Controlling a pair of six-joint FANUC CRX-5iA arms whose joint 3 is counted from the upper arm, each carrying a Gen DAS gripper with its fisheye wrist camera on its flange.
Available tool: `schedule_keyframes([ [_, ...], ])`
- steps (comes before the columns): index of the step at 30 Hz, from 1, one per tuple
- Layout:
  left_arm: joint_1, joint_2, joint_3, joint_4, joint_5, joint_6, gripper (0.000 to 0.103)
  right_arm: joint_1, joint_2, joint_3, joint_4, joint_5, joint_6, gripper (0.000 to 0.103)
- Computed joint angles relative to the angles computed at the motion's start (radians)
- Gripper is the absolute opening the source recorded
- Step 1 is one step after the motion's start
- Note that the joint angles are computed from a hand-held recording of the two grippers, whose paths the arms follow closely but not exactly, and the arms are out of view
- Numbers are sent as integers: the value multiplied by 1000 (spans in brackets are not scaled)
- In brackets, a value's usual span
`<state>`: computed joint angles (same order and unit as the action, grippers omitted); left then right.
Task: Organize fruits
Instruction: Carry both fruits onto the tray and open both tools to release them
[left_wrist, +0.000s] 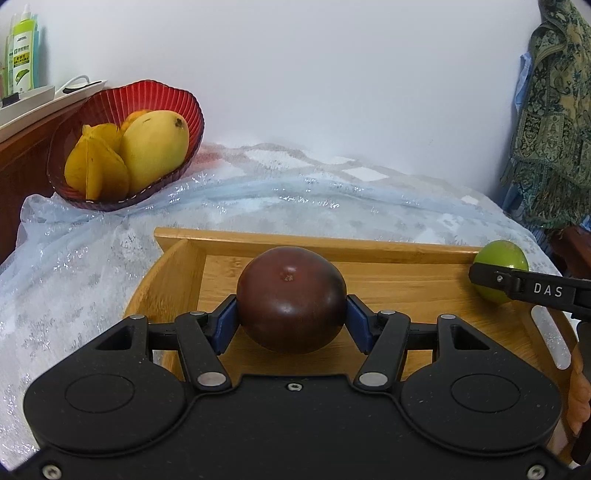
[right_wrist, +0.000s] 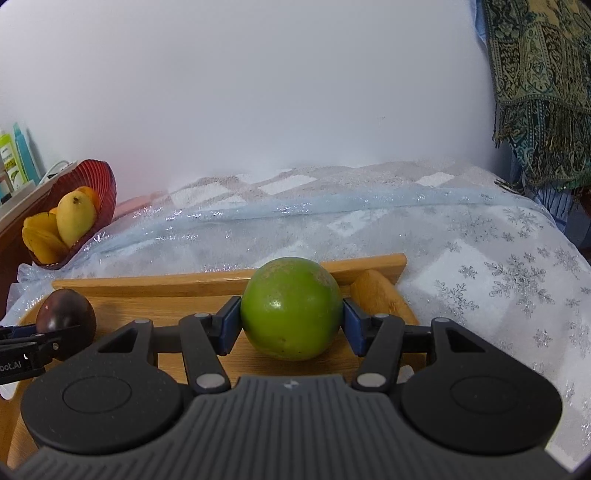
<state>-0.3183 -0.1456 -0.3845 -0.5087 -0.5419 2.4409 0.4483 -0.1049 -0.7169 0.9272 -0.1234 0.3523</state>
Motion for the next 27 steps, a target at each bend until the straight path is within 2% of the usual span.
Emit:
schedule_keyframes([
  [5,-9,3,4,-19,-3,17,59,-17,-2,-13,57,22,-49,60],
  [7,-9,3,2,-23,0,18,59,-14,-2,-10,32,22,-33,60],
  [10,-7,3,1,-18,1,13,60,7,-2,8,-75,2,53,61],
  [12,-3,1,-3,-10,5,7,60,17,-5,17,-123,-12,93,65],
  [18,-12,2,2,-29,-4,20,61,22,-25,19,-166,-26,134,73],
  [22,-21,0,5,-51,-12,38,62,19,-30,13,-165,-23,128,71],
  [23,-21,-1,4,-52,-12,39,62,18,-32,10,-153,-20,118,61],
  [27,-22,-5,2,-52,-14,39,63,-33,-34,-39,116,28,-91,61],
])
